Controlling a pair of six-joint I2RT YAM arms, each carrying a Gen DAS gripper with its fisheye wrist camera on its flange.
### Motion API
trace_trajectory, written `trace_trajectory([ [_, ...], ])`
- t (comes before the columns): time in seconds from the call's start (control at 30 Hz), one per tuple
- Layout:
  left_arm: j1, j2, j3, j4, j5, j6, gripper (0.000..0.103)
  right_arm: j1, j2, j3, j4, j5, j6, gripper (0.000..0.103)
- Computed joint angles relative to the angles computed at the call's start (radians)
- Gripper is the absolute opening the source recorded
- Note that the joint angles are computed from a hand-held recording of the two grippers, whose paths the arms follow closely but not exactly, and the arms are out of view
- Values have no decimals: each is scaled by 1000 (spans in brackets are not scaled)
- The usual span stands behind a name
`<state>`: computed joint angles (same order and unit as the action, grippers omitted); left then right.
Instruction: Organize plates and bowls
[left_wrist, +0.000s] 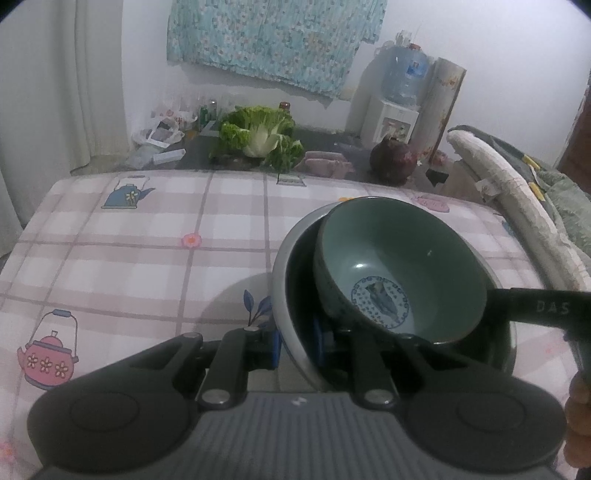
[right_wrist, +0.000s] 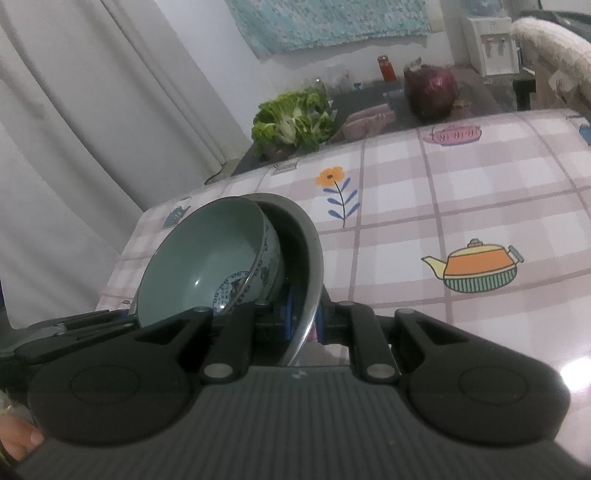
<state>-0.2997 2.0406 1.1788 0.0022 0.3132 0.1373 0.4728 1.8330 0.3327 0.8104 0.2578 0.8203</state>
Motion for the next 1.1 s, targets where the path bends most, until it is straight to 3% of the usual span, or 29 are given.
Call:
trace_trajectory([
  [0.3, 14, -119, -80, 6, 27, 5, 16, 83, -179, -40, -123, 91, 34, 12],
  [0.57, 46, -309, -203, -29, 72, 20, 15, 278, -437, -63, -395, 258, 178, 13],
  [0.83, 98, -549, -373, -101, 128, 67, 14, 632, -561, -33, -727, 493, 523, 14],
  [1.1, 148, -695, -543, -148, 163, 132, 13, 975, -385, 71, -1007, 615, 1008, 14],
])
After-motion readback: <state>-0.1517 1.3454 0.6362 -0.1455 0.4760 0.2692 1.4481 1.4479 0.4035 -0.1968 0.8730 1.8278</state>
